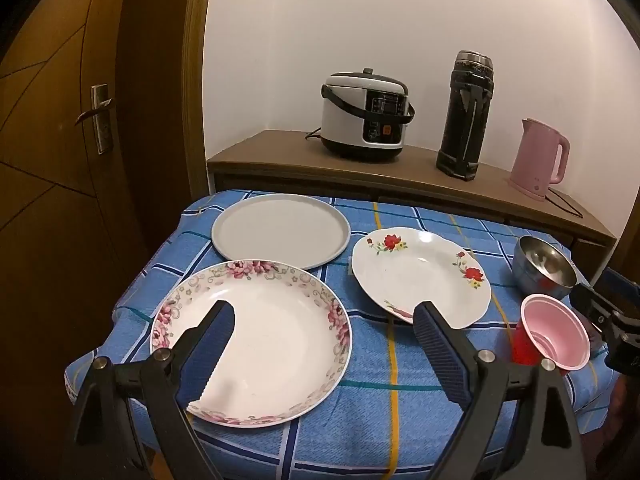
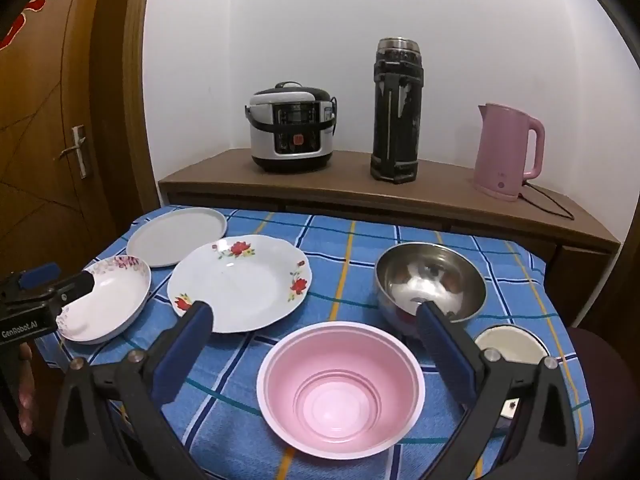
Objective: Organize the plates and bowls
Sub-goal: 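Move both grippers toward the white bowl with pink floral rim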
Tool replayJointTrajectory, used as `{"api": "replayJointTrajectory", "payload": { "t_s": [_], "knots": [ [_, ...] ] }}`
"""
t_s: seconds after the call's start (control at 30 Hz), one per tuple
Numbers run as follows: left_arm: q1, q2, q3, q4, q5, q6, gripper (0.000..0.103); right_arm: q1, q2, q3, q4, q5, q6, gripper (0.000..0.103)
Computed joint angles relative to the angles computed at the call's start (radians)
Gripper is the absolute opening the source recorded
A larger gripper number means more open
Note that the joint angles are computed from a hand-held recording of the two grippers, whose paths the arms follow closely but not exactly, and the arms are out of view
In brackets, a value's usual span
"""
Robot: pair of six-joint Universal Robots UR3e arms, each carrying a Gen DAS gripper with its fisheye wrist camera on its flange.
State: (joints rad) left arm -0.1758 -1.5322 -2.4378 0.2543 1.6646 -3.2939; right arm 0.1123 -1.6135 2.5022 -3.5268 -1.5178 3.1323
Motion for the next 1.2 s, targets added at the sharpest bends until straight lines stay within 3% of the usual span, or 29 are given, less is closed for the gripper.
{"api": "replayJointTrajectory", "payload": {
  "t_s": [0.37, 1.2],
  "knots": [
    [0.0, -0.033, -0.012, 0.065, 0.007, 0.019, 0.092, 0.025, 0.043, -0.044, 0.014, -0.042, 0.02, 0.103],
    [0.011, -0.024, -0.018, 0.066, 0.011, 0.018, 0.092, 0.031, 0.055, -0.059, 0.028, -0.056, 0.028, 0.1]
  ]
}}
